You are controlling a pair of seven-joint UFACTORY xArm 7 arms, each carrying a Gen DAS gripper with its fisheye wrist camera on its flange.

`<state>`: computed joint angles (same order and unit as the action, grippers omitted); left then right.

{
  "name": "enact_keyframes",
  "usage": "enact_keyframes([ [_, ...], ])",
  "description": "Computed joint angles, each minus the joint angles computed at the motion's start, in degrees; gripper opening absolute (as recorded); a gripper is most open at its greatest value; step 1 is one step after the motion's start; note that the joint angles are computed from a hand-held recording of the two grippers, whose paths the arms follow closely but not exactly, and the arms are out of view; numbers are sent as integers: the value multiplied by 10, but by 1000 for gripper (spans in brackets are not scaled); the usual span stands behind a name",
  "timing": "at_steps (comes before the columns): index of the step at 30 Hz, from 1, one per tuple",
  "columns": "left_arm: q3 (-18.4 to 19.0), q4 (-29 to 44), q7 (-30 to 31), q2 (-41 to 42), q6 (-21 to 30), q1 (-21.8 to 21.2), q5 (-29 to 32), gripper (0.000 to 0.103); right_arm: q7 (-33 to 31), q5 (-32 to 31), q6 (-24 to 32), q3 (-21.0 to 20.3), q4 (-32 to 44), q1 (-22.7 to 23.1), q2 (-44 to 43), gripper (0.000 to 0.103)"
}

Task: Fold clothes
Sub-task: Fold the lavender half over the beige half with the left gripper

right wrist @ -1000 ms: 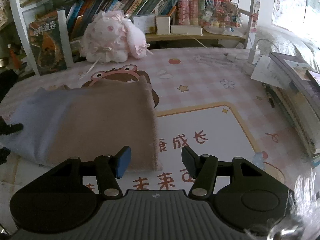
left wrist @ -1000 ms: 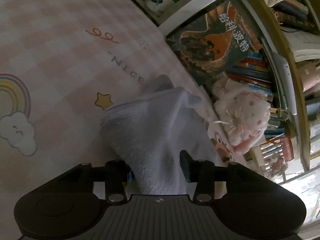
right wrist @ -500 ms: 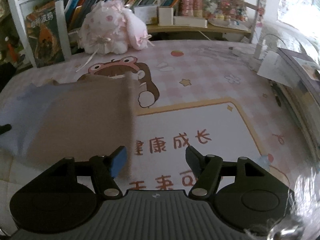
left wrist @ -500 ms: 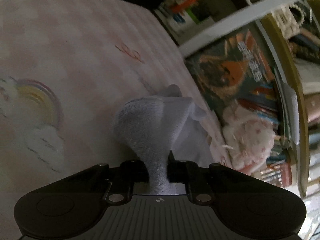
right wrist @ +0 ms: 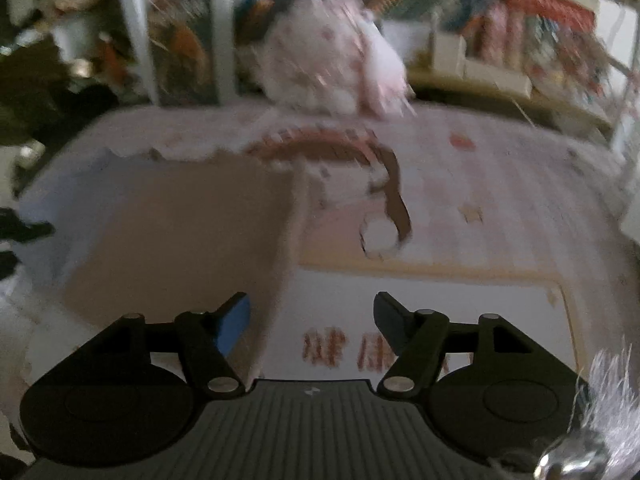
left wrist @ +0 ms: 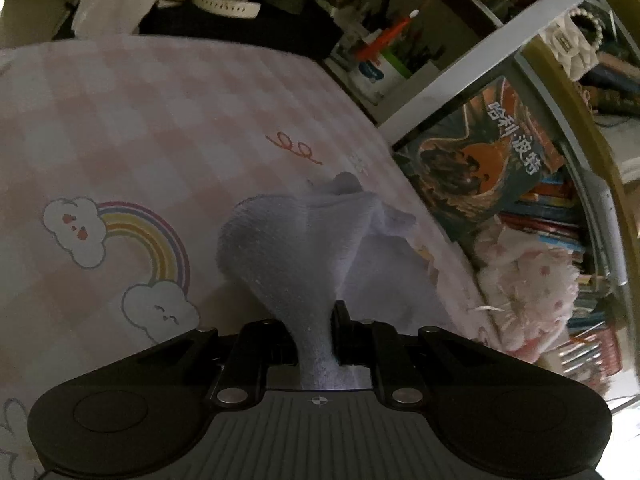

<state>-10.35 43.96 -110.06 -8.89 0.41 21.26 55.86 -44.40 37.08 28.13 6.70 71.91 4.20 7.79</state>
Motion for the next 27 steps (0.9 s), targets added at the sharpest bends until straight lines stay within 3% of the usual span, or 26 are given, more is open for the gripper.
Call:
enact_keyframes([
  [1,-6,4,-6,-2,13,1,5,13,-44,37,6,7,6,-9,2,68],
  [3,-7,9,-15,-5,39,-9,16,13,-88,52,32,8,22,-15,12,72],
  [5,-2,19,-13,-8,74,-30,14,13,-102,18,68,3,42,-14,30,74],
  [9,3,38,-25,-20,133,-66,32,12,-132,-7,83,4,52,-21,55,76],
  [19,-14,98,-45,-53,246,-144,96,12,-237,43,143,18,91,-57,88,76],
  [24,-34,167,13,-31,293,-200,132,12,-259,53,177,19,112,-67,102,76],
  [27,-43,213,128,11,319,-251,118,12,-258,54,196,18,125,-70,110,76],
])
